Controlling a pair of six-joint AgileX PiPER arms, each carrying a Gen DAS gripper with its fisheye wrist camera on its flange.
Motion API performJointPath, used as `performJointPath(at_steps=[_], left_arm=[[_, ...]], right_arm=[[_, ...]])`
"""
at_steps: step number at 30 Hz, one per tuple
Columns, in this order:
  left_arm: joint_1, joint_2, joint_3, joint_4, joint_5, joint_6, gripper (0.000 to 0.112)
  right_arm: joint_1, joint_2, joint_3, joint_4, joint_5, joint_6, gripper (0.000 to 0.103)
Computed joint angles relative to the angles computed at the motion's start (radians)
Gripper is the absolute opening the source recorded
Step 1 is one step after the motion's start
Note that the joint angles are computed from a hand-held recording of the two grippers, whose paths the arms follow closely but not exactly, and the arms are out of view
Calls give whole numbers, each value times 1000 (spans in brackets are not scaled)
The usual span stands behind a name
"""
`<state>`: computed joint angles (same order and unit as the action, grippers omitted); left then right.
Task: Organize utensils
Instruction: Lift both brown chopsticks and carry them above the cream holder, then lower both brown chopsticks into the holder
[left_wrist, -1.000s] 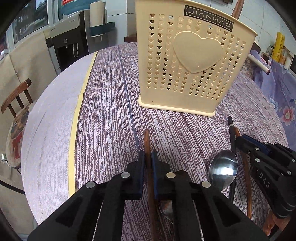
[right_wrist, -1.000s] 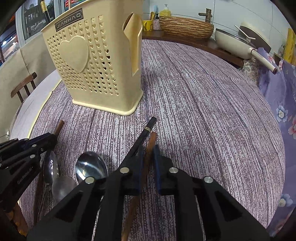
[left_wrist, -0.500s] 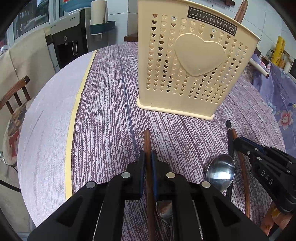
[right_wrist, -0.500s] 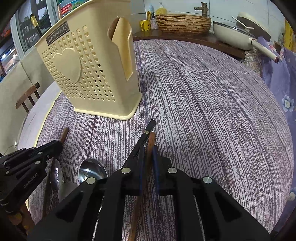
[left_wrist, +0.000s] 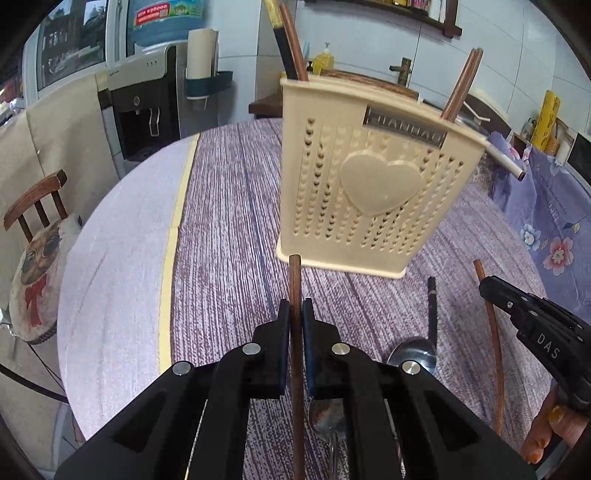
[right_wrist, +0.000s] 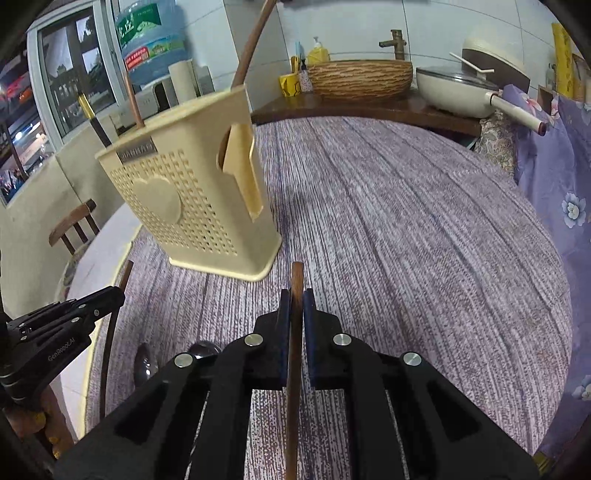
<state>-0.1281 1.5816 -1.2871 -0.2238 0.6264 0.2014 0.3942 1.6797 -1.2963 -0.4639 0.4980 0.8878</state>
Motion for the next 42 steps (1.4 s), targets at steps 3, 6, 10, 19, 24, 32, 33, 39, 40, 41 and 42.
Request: performJointPath(at_steps=[3,6,10,19,24,32,33,39,40,41,42], left_arm=[[11,-24,-14,-23,6,17,8],[24,-43,-27,-47,12,36,8],[54,-69,-49,-107,30,85,8],[105,-138,-81,-204,55,159,8],[118,-169,-83,-234,62,194,8],[139,-182,-98,-269,80,229,8],[144,-183,-102,-276,86,235,8],[144,-175,-151,-271,114,235,8],[145,-172,-164,-268,117,232,8],[145,-169,-178,-267,122,230,8],[144,-165,-193,-265,128,229,8]], right_arm=[[-14,-43,7,25,-12,-30,8],[-22,-84,12,22,-18,-33,8],[-25,-150,18,43,-37,-58,8],[-9,-268,-1,94,-29,-157,8],[25,-295,-17,60,4,-159,8],[41,-307,-58,82,50,-220,8],[42,-306,-68,96,56,-237,8],[30,-280,-159,186,98,-348,8],[28,-274,-173,199,104,-363,8],[25,-265,-197,220,114,-387,8],[18,-256,-224,251,125,-417,8]])
